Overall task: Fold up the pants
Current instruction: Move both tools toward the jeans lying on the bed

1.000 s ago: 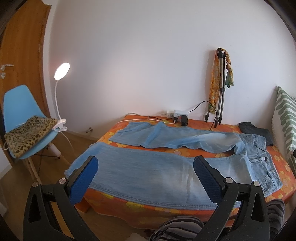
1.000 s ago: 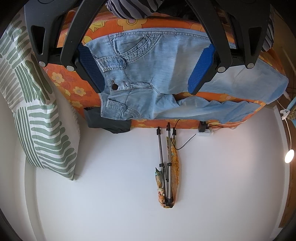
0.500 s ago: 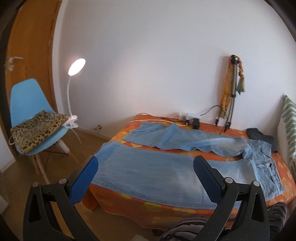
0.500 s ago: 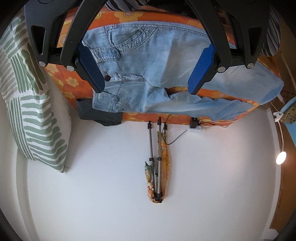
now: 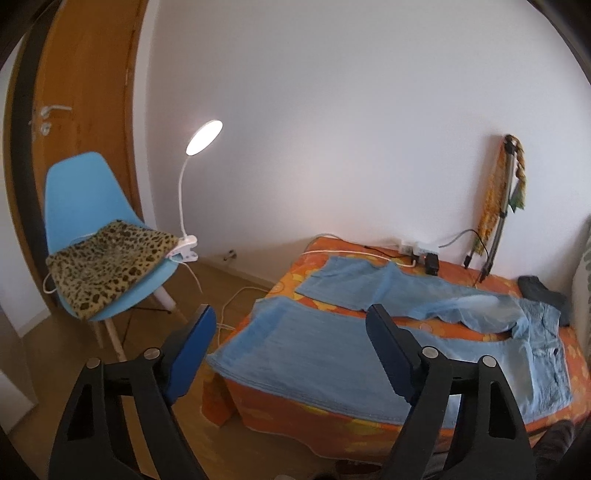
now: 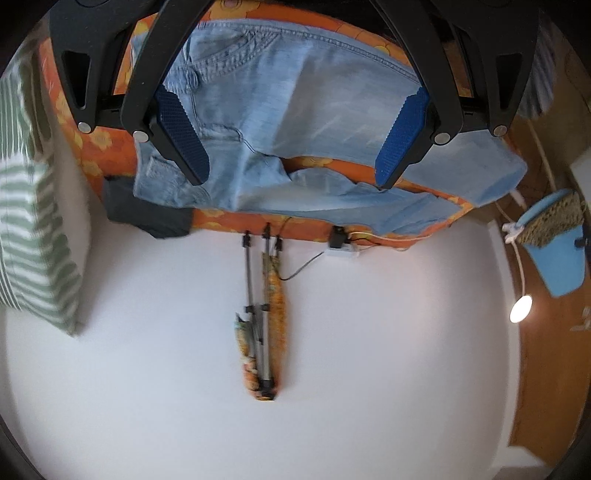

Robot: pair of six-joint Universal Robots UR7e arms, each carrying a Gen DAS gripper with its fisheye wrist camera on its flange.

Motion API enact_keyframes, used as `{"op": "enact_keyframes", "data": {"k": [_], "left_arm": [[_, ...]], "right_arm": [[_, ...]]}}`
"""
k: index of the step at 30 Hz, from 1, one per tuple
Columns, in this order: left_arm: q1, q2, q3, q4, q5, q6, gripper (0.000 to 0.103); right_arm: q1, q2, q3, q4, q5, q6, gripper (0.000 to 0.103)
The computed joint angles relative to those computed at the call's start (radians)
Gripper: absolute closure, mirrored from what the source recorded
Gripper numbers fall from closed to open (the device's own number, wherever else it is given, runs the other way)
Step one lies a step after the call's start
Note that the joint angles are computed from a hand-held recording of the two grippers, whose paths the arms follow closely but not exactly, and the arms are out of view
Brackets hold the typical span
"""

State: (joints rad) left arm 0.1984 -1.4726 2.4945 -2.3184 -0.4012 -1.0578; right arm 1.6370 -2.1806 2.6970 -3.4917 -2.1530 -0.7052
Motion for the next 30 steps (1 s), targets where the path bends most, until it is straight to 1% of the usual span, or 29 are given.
{"op": "enact_keyframes", "data": {"k": [2,4,7,8,9,12,15,16,20,23,24,28,30], "left_arm": [[0.025,0.002,-0.002,-0.056,0.000,0.052,0.021],[0.062,0.020,-0.006,-0.146,-0.005,0.134,0.024],[0.119,0.066,-0.015,-0.288,-0.009,0.258,0.028],[0.136,0.078,-0.019,-0.324,-0.012,0.287,0.028],[0.159,0.096,-0.022,-0.386,-0.021,0.333,0.030],[0.224,0.140,-0.036,-0.528,-0.059,0.451,0.035],[0.280,0.182,-0.056,-0.625,-0.085,0.549,0.037],[0.296,0.191,-0.062,-0.646,-0.091,0.571,0.038],[0.366,0.223,-0.081,-0.734,-0.128,0.653,0.042],[0.420,0.243,-0.089,-0.795,-0.169,0.694,0.044],[0.438,0.251,-0.088,-0.817,-0.182,0.708,0.046],[0.490,0.278,-0.080,-0.886,-0.226,0.738,0.050],[0.511,0.292,-0.071,-0.921,-0.247,0.749,0.053]], "right_arm": [[0.015,0.044,-0.011,-0.019,-0.007,-0.016,0.009],[0.031,0.098,-0.030,-0.038,-0.019,-0.019,0.009],[0.038,0.156,-0.068,0.008,-0.002,0.022,0.010],[0.031,0.172,-0.080,0.024,0.009,0.032,0.010],[0.028,0.192,-0.095,0.045,0.022,0.045,0.013],[0.033,0.281,-0.153,0.089,0.037,0.077,0.019],[0.032,0.392,-0.228,0.108,0.061,0.119,0.019],[0.030,0.417,-0.245,0.115,0.074,0.129,0.020],[0.013,0.561,-0.368,0.208,0.152,0.177,0.031],[0.001,0.682,-0.467,0.263,0.221,0.193,0.034],[-0.002,0.719,-0.498,0.278,0.241,0.196,0.036],[-0.010,0.874,-0.637,0.364,0.316,0.193,0.037],[0.000,0.958,-0.705,0.404,0.328,0.183,0.037]]}}
